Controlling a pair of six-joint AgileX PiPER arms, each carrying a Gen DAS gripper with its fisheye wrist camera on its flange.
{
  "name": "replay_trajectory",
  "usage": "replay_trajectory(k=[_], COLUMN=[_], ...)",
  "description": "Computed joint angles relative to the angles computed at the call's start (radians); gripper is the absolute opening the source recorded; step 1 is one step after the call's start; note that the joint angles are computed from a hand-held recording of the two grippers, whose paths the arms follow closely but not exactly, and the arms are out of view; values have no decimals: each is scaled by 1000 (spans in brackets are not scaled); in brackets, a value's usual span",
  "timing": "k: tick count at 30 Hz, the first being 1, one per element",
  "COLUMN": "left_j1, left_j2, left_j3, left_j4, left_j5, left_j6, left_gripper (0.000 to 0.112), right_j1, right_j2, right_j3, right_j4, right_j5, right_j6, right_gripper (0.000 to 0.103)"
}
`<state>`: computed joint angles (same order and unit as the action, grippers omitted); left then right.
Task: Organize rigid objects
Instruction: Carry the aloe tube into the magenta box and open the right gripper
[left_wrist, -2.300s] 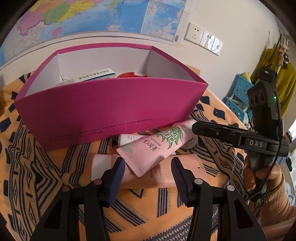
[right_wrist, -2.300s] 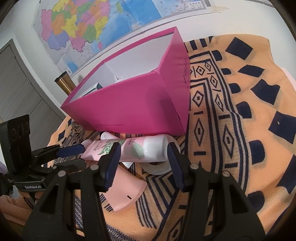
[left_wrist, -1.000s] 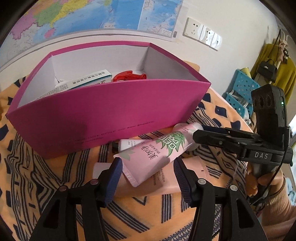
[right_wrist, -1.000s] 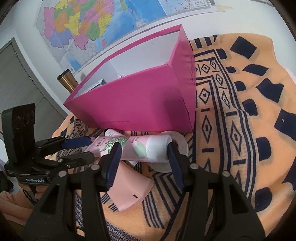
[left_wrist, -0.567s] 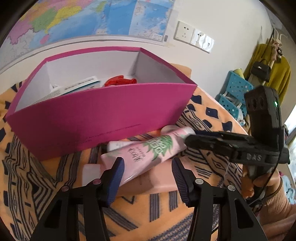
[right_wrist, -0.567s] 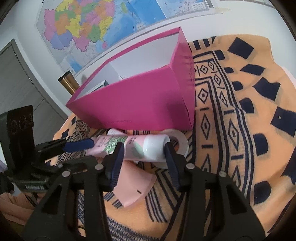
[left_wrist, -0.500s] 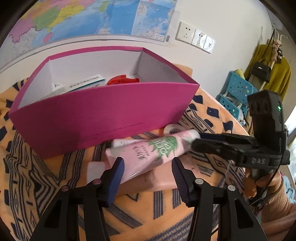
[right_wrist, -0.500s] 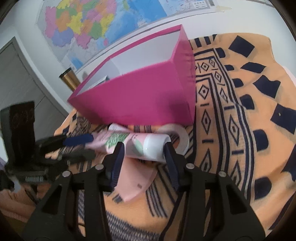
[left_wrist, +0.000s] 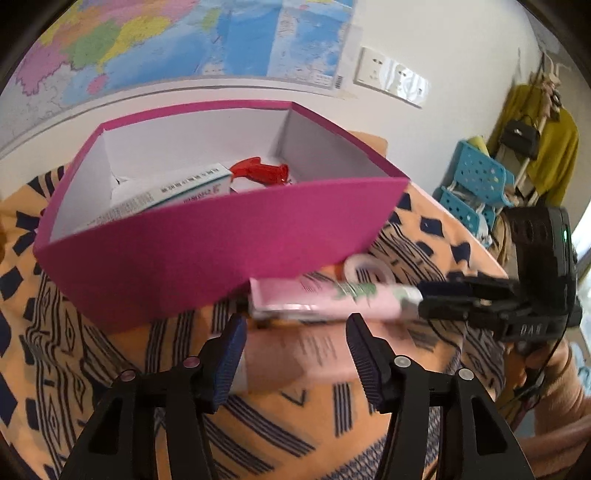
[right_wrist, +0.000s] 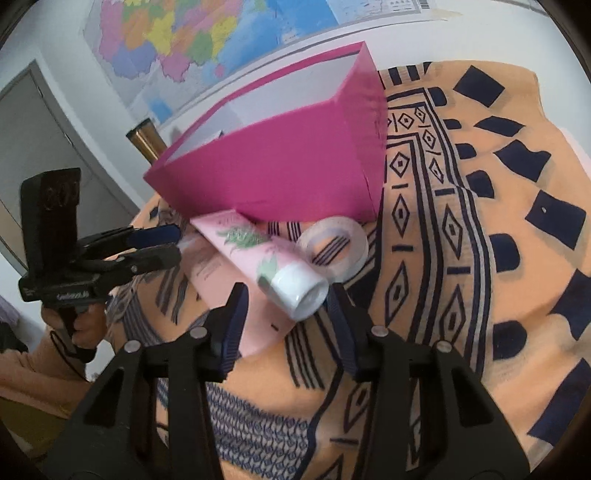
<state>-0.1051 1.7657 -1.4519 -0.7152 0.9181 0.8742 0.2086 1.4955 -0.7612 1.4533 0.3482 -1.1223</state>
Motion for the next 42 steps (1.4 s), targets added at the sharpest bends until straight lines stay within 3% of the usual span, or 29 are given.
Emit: replay_trajectory(k=[7, 11, 20, 26, 30, 36, 42], left_j1=[-2, -11, -26, -12, 8, 6, -14], left_j2=[133, 132, 97, 5, -42, -39, 37], left_j3=[-150, -143, -90, -21, -24, -132, -295], left_j4=[25, 18, 25, -18, -51, -52, -5], left_j5=[93, 78, 61, 37, 39, 43, 51], left_j6=[-62, -52, -87, -53, -38, -71, -148], left_gripper=[60, 54, 49, 49, 49, 50, 50], right_j1=[28, 30, 42, 61, 78, 81, 56], right_j2=[38, 37, 24, -33, -87, -113, -55], right_j3=[-1, 11, 19, 9, -20, -95, -214], right_j4=[150, 204, 245, 137, -48, -259, -442], right_j5=[-34, -46, -73, -112, -132, -138, -120], right_j6=[-108, -149, -183, -79, 84, 255, 397], right_gripper=[48, 40, 36, 36, 36, 36, 36])
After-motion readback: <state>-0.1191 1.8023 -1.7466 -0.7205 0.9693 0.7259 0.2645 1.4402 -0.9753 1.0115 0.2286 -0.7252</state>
